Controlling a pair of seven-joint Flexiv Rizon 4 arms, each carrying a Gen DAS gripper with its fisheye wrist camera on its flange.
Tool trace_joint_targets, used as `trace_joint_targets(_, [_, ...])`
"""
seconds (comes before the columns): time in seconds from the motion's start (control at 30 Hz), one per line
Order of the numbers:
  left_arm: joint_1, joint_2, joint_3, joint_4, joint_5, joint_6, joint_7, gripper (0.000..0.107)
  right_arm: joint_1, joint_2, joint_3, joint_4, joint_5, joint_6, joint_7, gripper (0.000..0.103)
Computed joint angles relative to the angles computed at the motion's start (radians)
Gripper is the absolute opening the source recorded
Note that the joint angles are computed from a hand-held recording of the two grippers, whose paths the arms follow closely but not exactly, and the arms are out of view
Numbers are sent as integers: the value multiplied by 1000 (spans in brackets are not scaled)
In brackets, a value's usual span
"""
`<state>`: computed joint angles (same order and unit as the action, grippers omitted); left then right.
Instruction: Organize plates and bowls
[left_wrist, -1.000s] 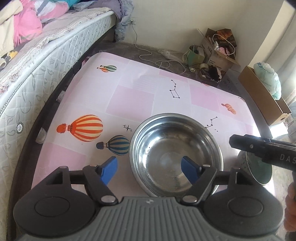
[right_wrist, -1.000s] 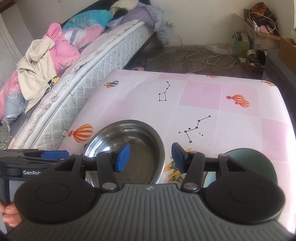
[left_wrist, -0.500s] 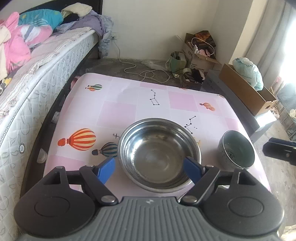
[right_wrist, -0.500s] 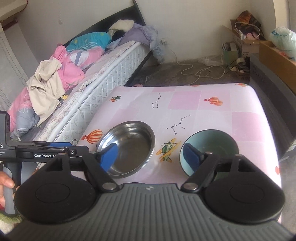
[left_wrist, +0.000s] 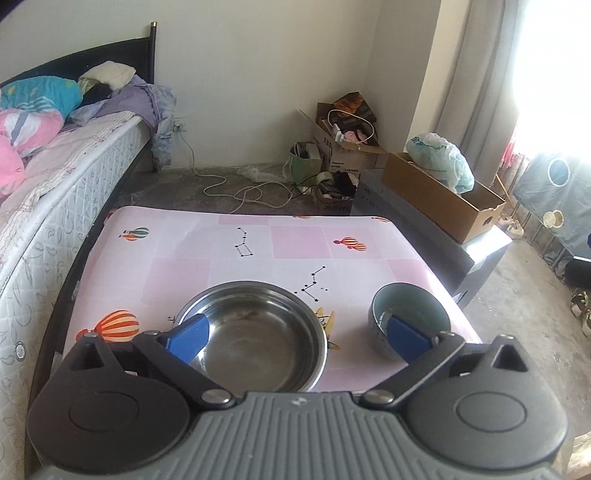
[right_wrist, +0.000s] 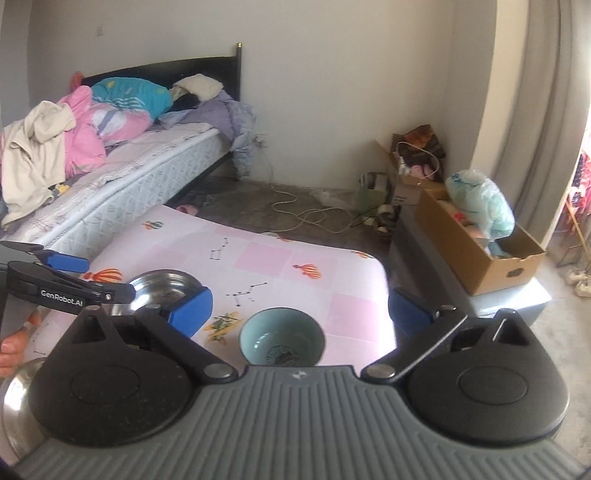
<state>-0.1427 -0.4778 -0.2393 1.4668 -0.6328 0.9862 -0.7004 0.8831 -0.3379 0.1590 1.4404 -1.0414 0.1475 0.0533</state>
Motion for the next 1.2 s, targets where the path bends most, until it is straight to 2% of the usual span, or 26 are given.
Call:
trace_joint_targets(0.1, [1, 3, -14, 6, -16, -12, 25, 103, -4, 30, 15, 25, 14, -5, -17, 102])
trace_joint_targets(0.17, [-1, 2, -21, 9, -29, -13, 39, 103, -16, 62, 26, 70, 7, 25, 27, 102])
trace_joint_targets(0.27, [-5, -3, -30, 11, -48, -13, 61, 103, -60, 120, 45, 169, -23, 131, 119, 102])
trace_joint_targets(0.43, [-27, -23, -29, -7, -52, -7, 40, 103, -152, 178, 62, 311, -87, 327, 291, 102])
trace_joint_targets(0.57, [-63, -66, -7, -67, 18, -32, -29, 103, -242, 205, 54, 416, -141, 547, 459, 102])
trace_joint_targets(0.73, [-112, -132, 27, -160, 144, -85, -135, 101, -295, 175, 36, 458, -157, 637, 543, 100])
trace_joint_targets(0.83, [-135, -168, 41, -218, 202, -140, -188, 89, -318, 152, 19, 469, -162, 685, 589, 93])
trace_joint_targets(0.87, [-143, -181, 47, -239, 219, -159, -211, 81, -327, 143, 11, 471, -168, 707, 606, 91])
trace_joint_targets(0.97, [-160, -215, 58, -296, 258, -210, -269, 64, -355, 121, -12, 490, -186, 784, 663, 72])
trace_joint_targets(1.0, [-164, -226, 60, -314, 269, -227, -284, 60, -365, 112, -20, 495, -191, 812, 680, 70])
trace_joint_targets(1.07, [-175, -242, 66, -342, 292, -245, -309, 53, -378, 93, -32, 496, -193, 852, 697, 59])
trace_joint_targets(1.1, [-180, -250, 71, -355, 305, -254, -320, 45, -382, 82, -39, 494, -193, 867, 702, 57])
trace_joint_targets(1.2, [-196, -271, 84, -394, 338, -281, -361, 36, -383, 50, -54, 479, -180, 885, 690, 51])
